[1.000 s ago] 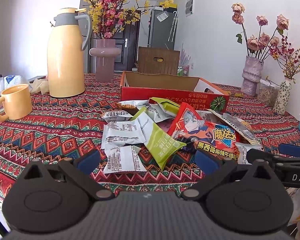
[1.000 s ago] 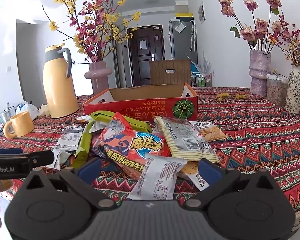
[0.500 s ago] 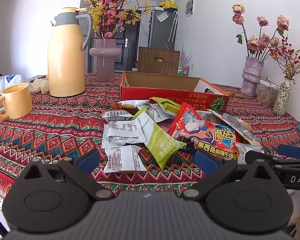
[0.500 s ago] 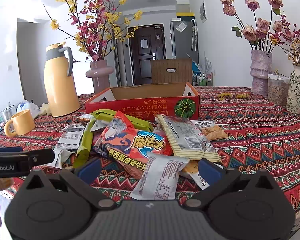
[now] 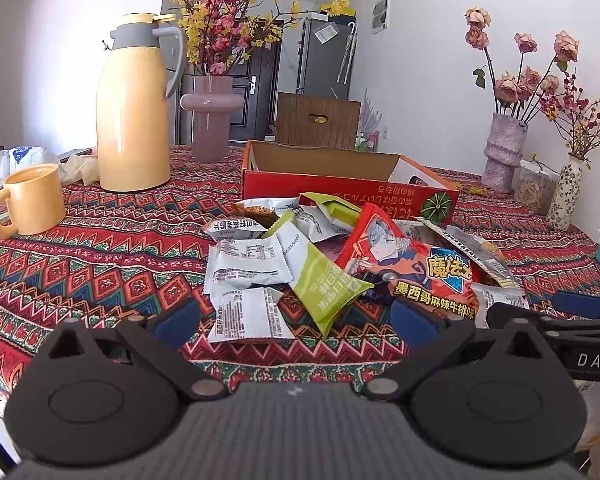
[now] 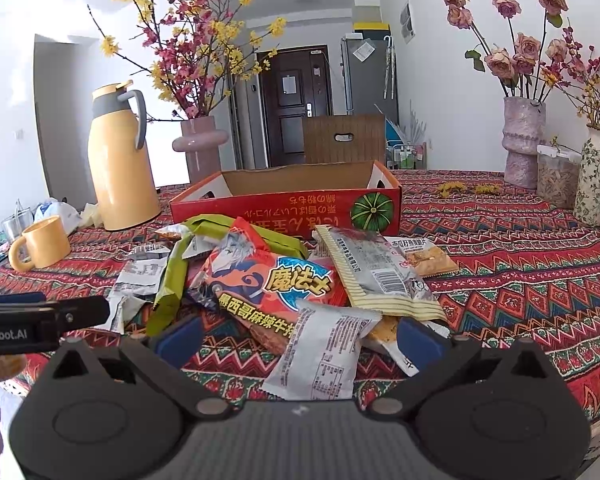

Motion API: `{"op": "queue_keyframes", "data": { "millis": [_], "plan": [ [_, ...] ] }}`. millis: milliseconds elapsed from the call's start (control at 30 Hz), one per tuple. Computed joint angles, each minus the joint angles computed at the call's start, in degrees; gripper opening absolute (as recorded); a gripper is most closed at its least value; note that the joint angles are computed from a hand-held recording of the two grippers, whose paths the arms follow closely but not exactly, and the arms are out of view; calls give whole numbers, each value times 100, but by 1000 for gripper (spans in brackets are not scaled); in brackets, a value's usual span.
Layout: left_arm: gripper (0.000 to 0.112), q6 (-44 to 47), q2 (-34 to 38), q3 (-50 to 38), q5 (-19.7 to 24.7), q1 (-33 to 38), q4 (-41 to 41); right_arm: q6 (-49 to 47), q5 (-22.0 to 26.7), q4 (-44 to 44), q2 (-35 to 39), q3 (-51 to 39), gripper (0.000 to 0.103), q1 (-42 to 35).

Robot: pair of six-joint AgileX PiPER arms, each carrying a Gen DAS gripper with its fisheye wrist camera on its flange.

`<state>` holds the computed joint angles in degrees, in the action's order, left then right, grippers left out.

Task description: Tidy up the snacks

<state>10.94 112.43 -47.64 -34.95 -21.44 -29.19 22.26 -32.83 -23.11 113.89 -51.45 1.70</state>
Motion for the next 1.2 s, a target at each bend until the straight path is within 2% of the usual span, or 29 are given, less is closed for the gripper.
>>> {"op": "queue_keyframes", "data": {
  "millis": [333, 867, 967, 1033, 1133, 1200],
  "plan": [
    [103, -206, -11, 117, -96, 8, 189, 31, 88, -50, -34, 6, 103, 25],
    [103, -261, -4, 89, -13, 21, 214, -124, 136, 84, -34, 30, 103, 40],
    [103, -286, 4, 85, 1, 36, 215, -126, 116, 45, -13, 34, 96, 50],
    [103, -293, 9, 90, -4, 39, 212, -49, 172, -71, 24, -14, 84, 57],
    [103, -303, 16, 87, 8, 65, 220, -66, 258, -11, 87, -88, 74, 87],
    [103, -341, 25, 85, 12, 92, 255, -168, 348, 162, 140, -161, 72, 117]
  ]
}}
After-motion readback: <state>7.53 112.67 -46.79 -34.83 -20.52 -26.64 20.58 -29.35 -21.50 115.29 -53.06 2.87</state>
